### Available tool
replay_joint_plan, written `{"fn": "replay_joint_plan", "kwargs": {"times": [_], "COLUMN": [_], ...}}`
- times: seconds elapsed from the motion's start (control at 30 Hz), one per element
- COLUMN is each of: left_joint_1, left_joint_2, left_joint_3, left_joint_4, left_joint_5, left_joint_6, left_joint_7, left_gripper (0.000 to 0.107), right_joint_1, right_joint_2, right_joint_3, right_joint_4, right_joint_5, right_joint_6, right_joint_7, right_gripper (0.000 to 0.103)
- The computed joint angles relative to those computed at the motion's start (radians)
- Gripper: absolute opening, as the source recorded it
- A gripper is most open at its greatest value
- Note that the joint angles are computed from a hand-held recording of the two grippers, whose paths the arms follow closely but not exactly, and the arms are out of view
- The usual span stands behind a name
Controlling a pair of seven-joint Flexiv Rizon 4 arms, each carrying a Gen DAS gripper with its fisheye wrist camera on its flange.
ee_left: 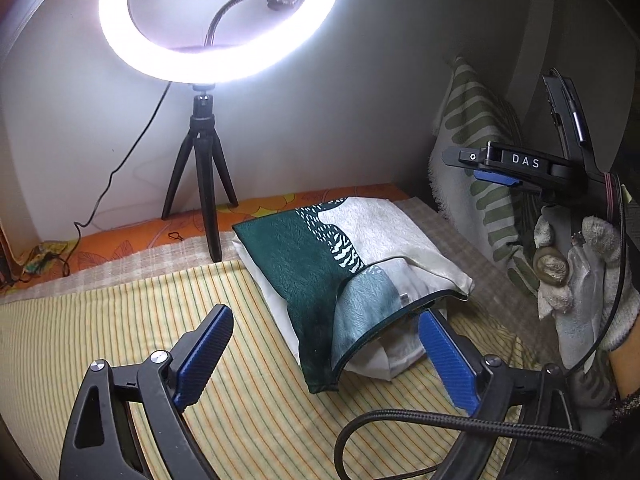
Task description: Fold small clothes
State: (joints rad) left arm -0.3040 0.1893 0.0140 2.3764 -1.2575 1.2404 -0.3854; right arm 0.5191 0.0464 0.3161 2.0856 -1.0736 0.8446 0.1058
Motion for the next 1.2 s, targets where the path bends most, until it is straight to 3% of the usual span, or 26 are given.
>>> {"fn": "replay_joint_plan", "kwargs": {"times": [0.13, 0.4, 0.63, 0.9, 1.2], "left_joint_1": [-0.002, -0.009, -0.014, -0.012, 0.006], "left_joint_2": [0.047, 0.148, 0.246, 0.342, 0.397], "left_joint_3": [0.011, 0.053, 0.094, 0.131, 0.184], "left_joint_4": [0.022, 0.073, 0.124, 0.180, 0.215], "left_joint_5": [0.021, 0.112, 0.210, 0.328, 0.433], "left_joint_6": [-0.001, -0.007, -0.028, -0.030, -0.060], "left_joint_7": [-0.004, -0.039, -0.094, -0.163, -0.228], "left_gripper": [0.096, 0.097, 0.101, 0.103, 0.103], "right_joint_1": [0.020, 0.077, 0.144, 0.241, 0.343], "right_joint_2": [0.017, 0.042, 0.042, -0.004, -0.082], "right_joint_3": [0.023, 0.075, 0.127, 0.145, 0.133], "right_joint_4": [-0.008, -0.022, -0.047, -0.077, -0.112], "right_joint_5": [0.008, -0.012, -0.040, -0.057, -0.070], "right_joint_6": [-0.038, -0.156, -0.324, -0.468, -0.558], "right_joint_7": [0.020, 0.100, 0.180, 0.277, 0.346], "right_gripper": [0.077, 0.090, 0.102, 0.103, 0.103]}}
